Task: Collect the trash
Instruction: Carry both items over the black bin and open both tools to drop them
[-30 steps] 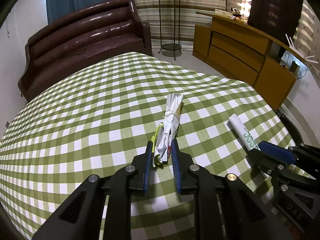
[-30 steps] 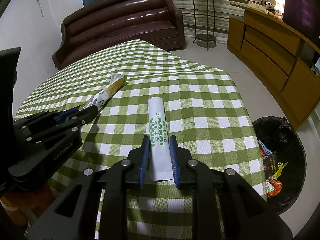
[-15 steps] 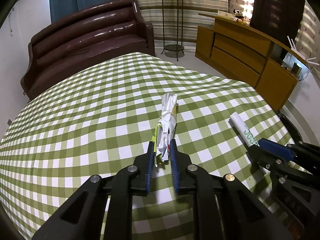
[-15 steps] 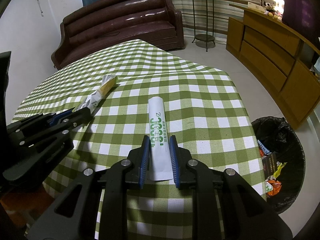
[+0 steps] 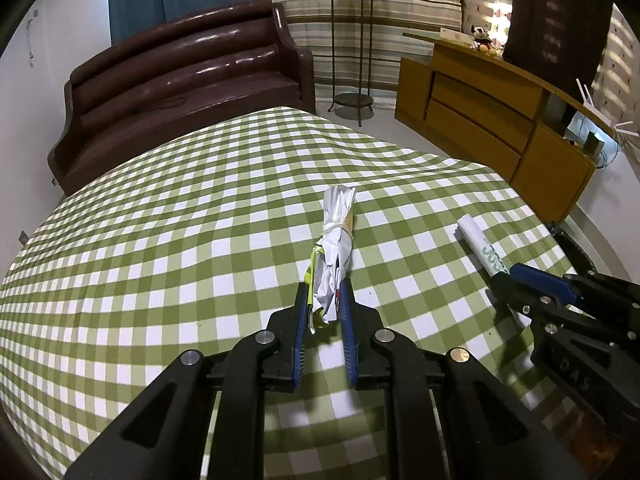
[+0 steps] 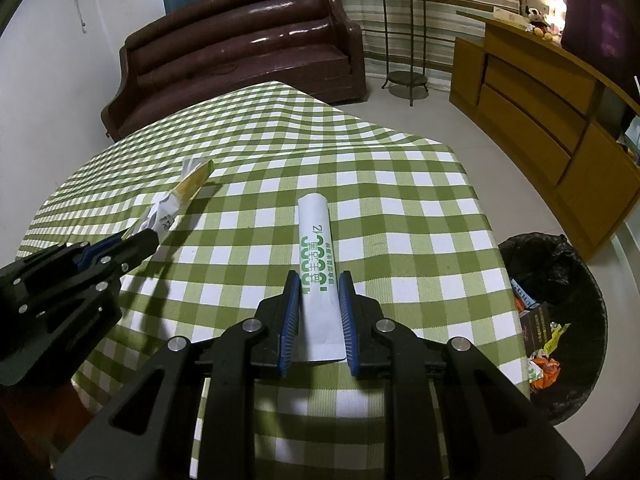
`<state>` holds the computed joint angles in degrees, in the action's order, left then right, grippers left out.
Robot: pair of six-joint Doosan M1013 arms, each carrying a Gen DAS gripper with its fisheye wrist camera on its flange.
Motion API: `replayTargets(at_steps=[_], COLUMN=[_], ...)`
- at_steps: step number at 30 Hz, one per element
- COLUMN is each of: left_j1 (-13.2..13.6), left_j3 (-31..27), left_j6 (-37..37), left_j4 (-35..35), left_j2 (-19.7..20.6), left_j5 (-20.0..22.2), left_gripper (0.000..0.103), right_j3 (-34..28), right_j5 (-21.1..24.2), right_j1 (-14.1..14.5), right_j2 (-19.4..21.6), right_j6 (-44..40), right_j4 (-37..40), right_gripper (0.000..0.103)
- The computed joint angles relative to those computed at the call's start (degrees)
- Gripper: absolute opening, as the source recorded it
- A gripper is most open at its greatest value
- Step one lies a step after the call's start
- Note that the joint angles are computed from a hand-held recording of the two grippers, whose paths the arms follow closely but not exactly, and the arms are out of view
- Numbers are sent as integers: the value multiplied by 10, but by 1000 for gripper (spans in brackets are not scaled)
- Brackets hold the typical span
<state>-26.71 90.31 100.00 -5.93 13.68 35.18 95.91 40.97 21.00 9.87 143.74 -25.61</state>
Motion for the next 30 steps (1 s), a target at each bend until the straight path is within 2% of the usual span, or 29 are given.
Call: replayTargets(at_steps=[30], left_j1=[-5], left_j3=[84], left_j6=[-48], left_j4=[-1], left_j2=[-74], left_j5=[-9], left_gripper=[16], right_j3=[56], right_j5=[-2], right_j1=[19], right_j2=[-57], right_j6=[37], right_j4=[-27], right_gripper=[20])
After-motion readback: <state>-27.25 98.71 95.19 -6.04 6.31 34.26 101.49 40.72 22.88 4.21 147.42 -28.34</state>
